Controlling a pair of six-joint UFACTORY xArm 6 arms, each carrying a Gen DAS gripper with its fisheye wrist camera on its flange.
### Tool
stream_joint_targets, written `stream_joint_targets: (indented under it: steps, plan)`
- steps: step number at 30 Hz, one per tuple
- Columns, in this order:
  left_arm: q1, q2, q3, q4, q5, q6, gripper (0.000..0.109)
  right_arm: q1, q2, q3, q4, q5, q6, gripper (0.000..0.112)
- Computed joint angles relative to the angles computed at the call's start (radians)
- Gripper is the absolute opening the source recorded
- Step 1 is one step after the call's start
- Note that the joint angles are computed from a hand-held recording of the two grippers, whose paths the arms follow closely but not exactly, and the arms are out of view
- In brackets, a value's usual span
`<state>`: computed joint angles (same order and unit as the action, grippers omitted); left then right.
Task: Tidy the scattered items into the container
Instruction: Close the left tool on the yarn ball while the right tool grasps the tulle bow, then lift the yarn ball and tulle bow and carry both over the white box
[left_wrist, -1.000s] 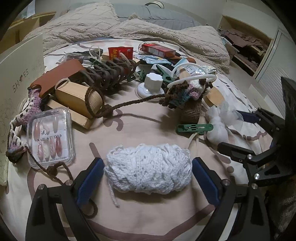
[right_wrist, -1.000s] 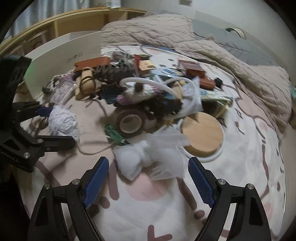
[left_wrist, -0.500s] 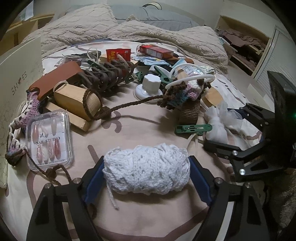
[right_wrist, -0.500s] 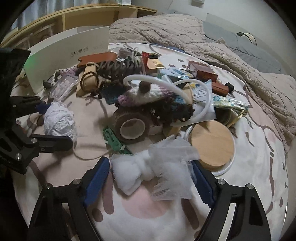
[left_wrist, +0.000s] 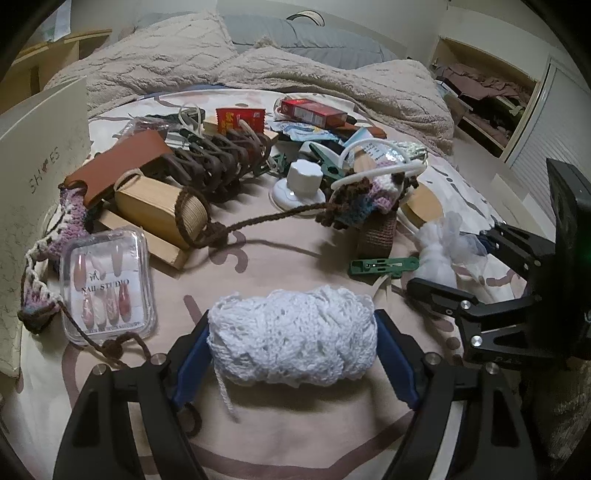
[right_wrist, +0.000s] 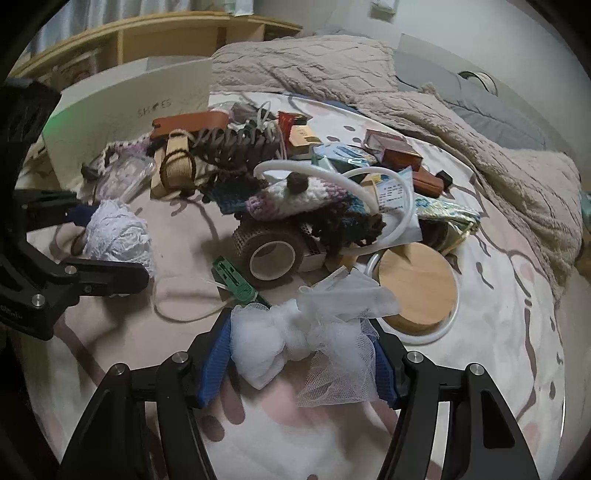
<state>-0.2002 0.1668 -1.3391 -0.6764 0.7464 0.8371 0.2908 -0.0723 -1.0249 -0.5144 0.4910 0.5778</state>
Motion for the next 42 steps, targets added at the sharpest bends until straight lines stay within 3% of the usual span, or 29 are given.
stream_joint_targets:
  steps: [7, 20, 32, 42]
  plan:
    - [0.007, -0.014, -0.005, -0.026, -0.01, 0.018, 0.082, 0.002, -0.032, 0.008, -0.008, 0.002, 0.11, 0.066]
    - [0.037, -0.026, -0.068, -0.073, -0.005, 0.035, 0.082, 0.037, -0.08, -0.025, -0.157, 0.032, 0.363, 0.066]
    - [0.08, 0.021, -0.237, -0.1, -0.006, 0.011, 0.082, 0.054, 0.028, -0.225, -0.223, 0.051, 0.394, 0.066]
    - [0.146, 0.145, -0.505, -0.127, 0.006, -0.035, 0.082, 0.075, 0.204, -0.47, -0.252, 0.049, 0.388, 0.066]
